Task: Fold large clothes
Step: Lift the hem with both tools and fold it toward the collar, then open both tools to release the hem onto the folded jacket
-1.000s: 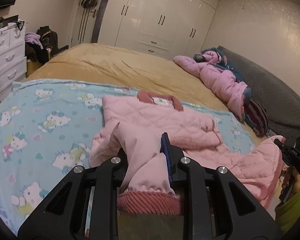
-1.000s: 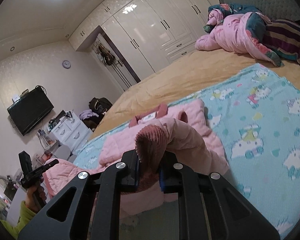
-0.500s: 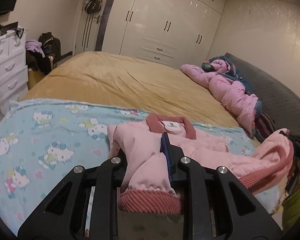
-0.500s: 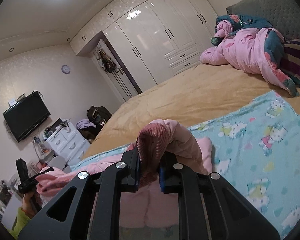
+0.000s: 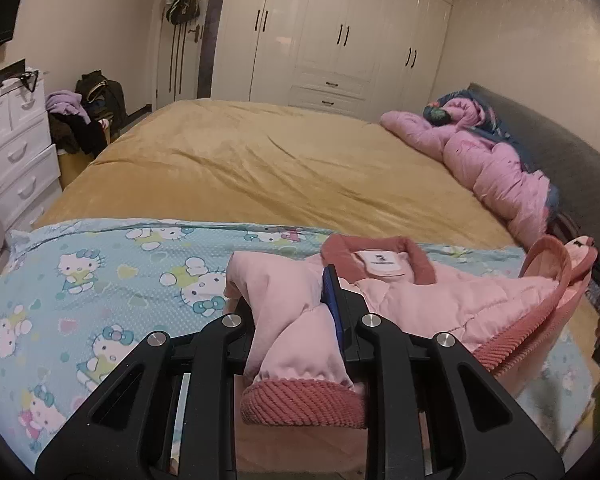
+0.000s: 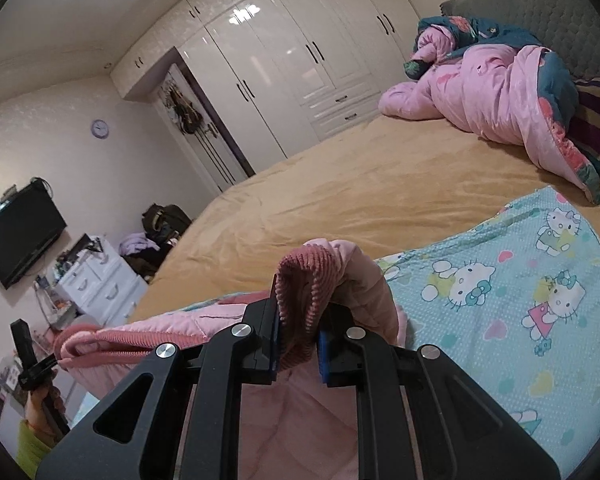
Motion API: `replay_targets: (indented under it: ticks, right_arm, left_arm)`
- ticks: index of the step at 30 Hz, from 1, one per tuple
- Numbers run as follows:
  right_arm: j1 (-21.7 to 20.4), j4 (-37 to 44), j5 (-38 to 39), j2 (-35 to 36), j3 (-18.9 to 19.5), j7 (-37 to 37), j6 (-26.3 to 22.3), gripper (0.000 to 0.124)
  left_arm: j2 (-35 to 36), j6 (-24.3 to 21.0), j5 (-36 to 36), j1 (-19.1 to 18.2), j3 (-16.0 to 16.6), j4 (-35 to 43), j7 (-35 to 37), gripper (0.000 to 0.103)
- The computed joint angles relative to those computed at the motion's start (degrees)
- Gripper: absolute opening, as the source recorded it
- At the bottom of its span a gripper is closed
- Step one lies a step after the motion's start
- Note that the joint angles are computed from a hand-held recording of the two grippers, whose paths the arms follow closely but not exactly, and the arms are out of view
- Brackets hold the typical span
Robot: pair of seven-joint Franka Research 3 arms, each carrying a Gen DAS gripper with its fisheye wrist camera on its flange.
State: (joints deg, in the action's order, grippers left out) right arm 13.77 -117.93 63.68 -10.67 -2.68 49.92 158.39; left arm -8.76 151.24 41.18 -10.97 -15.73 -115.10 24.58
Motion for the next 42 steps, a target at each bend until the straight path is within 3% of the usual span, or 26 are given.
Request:
replay_targets:
  ticks: [10,18,23,26,27,28,30,33,36,39,40,42]
  right_arm:
    - [-1.64,5.15,-3.88,9.05,2.34,3.48,1.96,0.013]
    - [-3.53,7.55,-4.03,12.93,3.94,4.92,0.70,0.014]
    - [-4.75,8.94,-2.49,14.19,4.33,5.92,-2.45,0.022]
    - [-5.59,8.62,6.98,12.95,4.65,0.69,-4.53,0.045]
    - [-5.67,8.23,11.57,12.25,4.64,-2.74,-4.88,0.078]
    - [-5.01,6.99,14.29,10.87,5.00,-5.29,-2.04,0.098]
    - [-3.80,5.68,14.34,9.15,5.07,-8.65,-1.39,0.098]
    - [-1.66,3.73,8.08,7.93,5.59,-9.64,-2.45,0.098]
    - [0.64,2.35,-7.45,8.96,6.95,-2.93,-4.45,0.098]
    - [2.63,2.82,-28.18,13.08,7.89,13.01,-3.79,0.098]
    - [3.15,2.80,-31.48,13.94,7.90,15.37,-2.27,0.098]
    - [3.72,3.66,-34.26,15.98,8.01,17.47,0.11,0.099]
  left_arm:
    - [7.38,-0.51,0.98,-0.78,1.93,4.53,1.81,0.015]
    - [10.52,0.97,0.98,-1.37,3.59,5.34,1.55,0.016]
    - [12.06,1.51,-0.24,-1.59,4.27,5.77,2.08,0.016]
    - [12.68,2.09,-1.98,-1.48,4.62,5.82,3.18,0.016]
    - [12.83,2.55,-2.57,-1.41,4.73,5.71,3.38,0.017]
    - [12.96,3.08,-3.19,-1.31,4.86,5.59,3.57,0.017]
    - [13.21,3.46,-3.77,-1.25,5.06,5.55,3.71,0.017]
    - [13.57,4.34,-4.75,-1.19,5.27,5.41,3.23,0.018]
    - [13.44,6.69,-5.92,-0.92,5.56,4.56,2.25,0.020]
    - [11.83,13.88,-8.22,-0.01,5.92,1.41,0.49,0.042]
    - [10.93,17.17,-6.99,0.20,6.22,0.13,-1.58,0.051]
    - [9.50,16.53,-2.53,0.08,6.06,0.09,-4.79,0.055]
